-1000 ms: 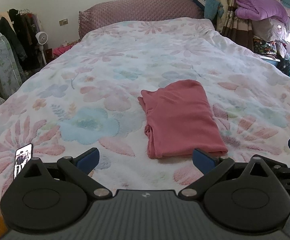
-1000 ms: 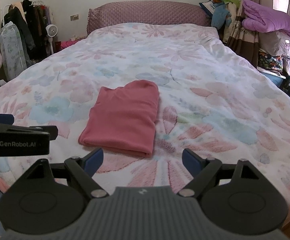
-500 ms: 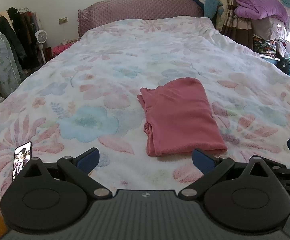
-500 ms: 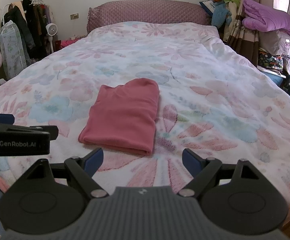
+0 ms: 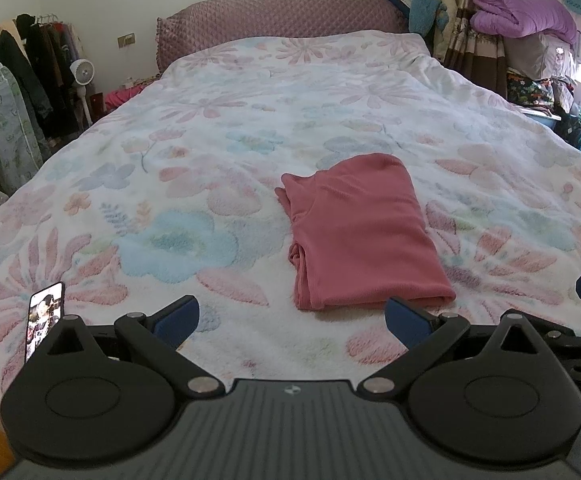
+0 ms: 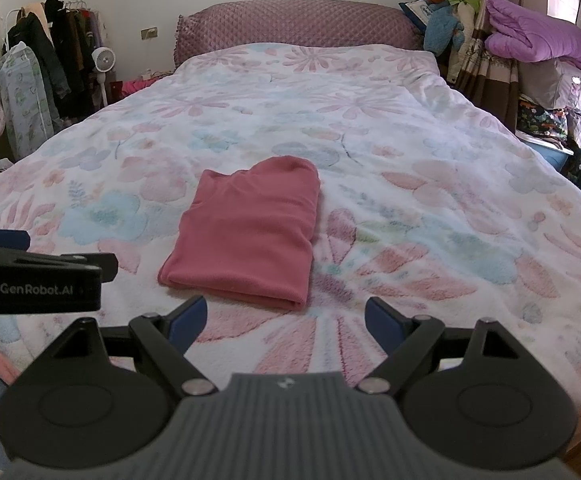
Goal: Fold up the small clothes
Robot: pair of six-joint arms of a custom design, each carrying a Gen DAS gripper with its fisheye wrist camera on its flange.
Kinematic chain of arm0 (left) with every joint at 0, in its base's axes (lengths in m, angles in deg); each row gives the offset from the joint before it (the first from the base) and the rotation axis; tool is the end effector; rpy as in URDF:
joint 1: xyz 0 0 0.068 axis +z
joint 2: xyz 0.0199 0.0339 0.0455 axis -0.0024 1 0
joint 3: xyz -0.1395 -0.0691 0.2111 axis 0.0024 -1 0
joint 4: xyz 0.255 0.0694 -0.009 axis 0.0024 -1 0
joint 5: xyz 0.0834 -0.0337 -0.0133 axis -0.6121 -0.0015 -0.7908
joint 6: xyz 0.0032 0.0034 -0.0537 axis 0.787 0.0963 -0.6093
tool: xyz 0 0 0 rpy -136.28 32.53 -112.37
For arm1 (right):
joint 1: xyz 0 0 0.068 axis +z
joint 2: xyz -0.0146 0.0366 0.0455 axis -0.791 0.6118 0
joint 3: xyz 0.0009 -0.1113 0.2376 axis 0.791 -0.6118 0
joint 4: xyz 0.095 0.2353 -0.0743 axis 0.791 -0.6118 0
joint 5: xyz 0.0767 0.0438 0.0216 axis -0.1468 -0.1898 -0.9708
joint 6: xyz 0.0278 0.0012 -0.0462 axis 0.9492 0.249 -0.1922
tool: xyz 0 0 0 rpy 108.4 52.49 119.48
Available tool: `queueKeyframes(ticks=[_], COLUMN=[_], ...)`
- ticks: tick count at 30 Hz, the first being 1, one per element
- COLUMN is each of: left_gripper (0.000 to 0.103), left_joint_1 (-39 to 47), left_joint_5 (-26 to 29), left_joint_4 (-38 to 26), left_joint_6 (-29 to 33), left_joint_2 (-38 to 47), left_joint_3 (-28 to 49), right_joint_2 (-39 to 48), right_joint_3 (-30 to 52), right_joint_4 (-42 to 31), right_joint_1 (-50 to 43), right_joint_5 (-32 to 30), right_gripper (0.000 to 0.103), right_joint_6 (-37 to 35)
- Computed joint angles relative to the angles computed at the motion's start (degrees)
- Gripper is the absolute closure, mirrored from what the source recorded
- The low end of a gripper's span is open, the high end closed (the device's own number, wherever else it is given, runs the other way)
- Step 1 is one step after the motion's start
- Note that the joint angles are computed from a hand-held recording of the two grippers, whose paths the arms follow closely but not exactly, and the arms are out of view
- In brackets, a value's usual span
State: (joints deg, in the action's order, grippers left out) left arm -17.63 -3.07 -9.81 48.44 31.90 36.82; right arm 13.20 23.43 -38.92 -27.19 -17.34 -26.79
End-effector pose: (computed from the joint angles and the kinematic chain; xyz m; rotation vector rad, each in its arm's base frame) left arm 0.3338 -0.0997 0.3055 0.2154 2.2947 -0.0118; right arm 0.2965 0.1259 0.2623 0.0237 2.2626 0.0019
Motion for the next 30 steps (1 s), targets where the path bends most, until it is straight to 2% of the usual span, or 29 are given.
queueKeyframes(ticks=[30], left_gripper=[0.000], left_joint_1=[0.58], left_joint_5=[0.24], left_joint_4=[0.09], left_joint_6=[0.15], left_joint_2=[0.00], left_joint_3=[-0.38], right_joint_2=[-0.05], right_joint_3=[0.02], right_joint_4=[0.33], right_joint_1=[0.41], right_joint_5=[0.02], right_gripper=[0.021], right_joint_6=[-0.43])
